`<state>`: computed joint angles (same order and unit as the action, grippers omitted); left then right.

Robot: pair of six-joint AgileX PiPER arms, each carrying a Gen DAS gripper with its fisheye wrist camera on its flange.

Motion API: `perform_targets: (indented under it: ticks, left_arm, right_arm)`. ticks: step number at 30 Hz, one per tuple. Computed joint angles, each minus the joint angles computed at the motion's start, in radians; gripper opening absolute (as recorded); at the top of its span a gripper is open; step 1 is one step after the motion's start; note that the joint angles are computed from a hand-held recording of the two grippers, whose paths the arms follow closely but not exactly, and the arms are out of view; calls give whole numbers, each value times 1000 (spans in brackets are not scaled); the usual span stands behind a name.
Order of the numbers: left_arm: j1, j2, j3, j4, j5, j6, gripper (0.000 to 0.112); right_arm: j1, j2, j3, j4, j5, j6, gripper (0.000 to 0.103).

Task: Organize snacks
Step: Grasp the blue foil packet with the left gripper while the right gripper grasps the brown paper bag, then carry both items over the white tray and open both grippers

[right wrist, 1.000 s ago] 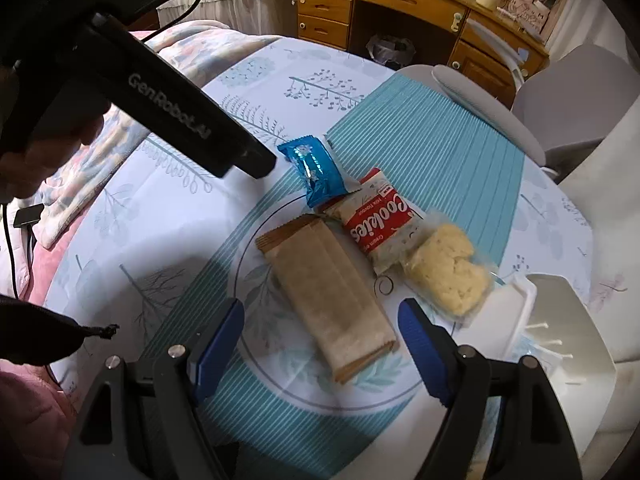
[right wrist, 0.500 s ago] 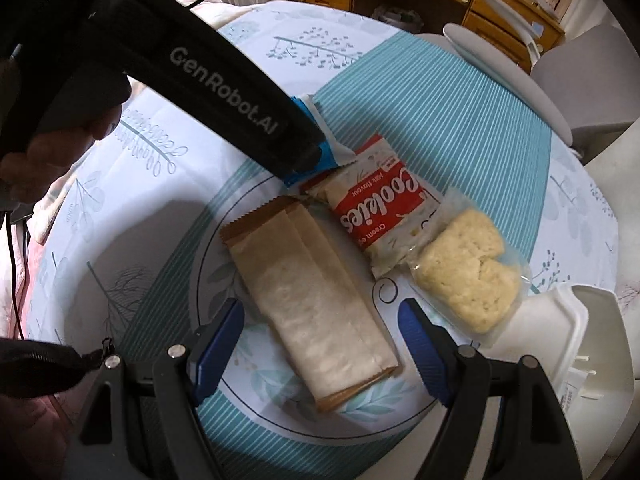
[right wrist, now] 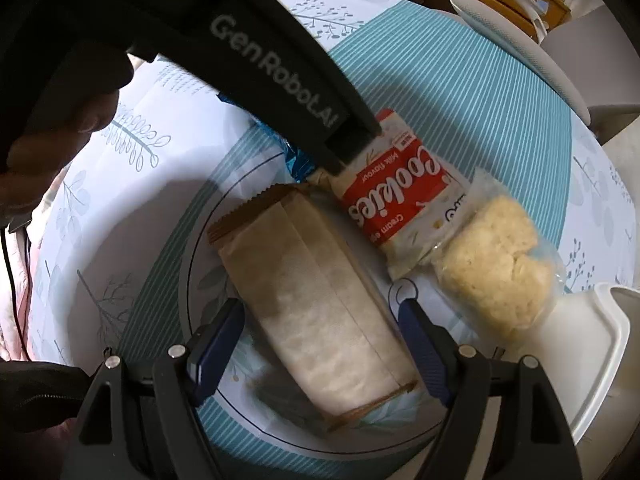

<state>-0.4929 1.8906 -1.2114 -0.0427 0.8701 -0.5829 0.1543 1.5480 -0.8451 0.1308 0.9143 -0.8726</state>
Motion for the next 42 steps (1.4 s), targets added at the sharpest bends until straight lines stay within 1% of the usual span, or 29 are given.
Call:
perform_targets:
  ticks: [2,5,7,9,13,17,18,23,25,32,36,37,38,40,42]
  left_arm:
    - [-24,16,-32,25,23,-41,81]
    - [-42,19,-37,53,22,-107,74]
    - [-44,18,-41,59,25,-136,65]
    - [-43,17,-45,52,32,-156,58]
    - [-37,6,-38,15,38,-161,55]
    - [-24,-5,-19,-24,33,-146,52]
    - [-15,-11,0,-40,20,-136,51]
    - [5,-43,57,-127,6,-119,49]
    - [8,-67,94,-150,-4,-121,48]
    - [-13,-200,259,-174,-33,-170,48]
    - [-41,-298,351,-179,-32,-212,48]
    - [-54,-322,369,-179,-26,-228,48]
    - [-72,-351,388,-177,-19,-249,48]
    - [-113,-412,426,-171,-13,-295,48]
    - [-142,-491,467,-161,13,-328,48]
  right_arm:
    - [28,-1,4,-14,-12,41,80]
    - [51,-13,18,-32,-26,98,80]
    - [86,-11,7,-62,-25,162,79]
    - [110,-12,4,-78,-22,200,76]
    - [149,-41,22,-92,-6,256,71]
    - [165,-58,34,-96,10,273,68]
    - [167,-58,34,-94,16,275,68]
    - [176,-96,64,-81,49,288,67]
    - [176,-113,66,-66,78,288,65]
    - [202,-169,99,-32,161,349,64]
    - [194,-213,121,10,233,379,64]
    - [195,-228,130,17,251,392,64]
    - [172,-217,146,23,237,376,64]
    - [162,-245,187,50,251,395,63]
    - [159,-270,208,71,278,429,63]
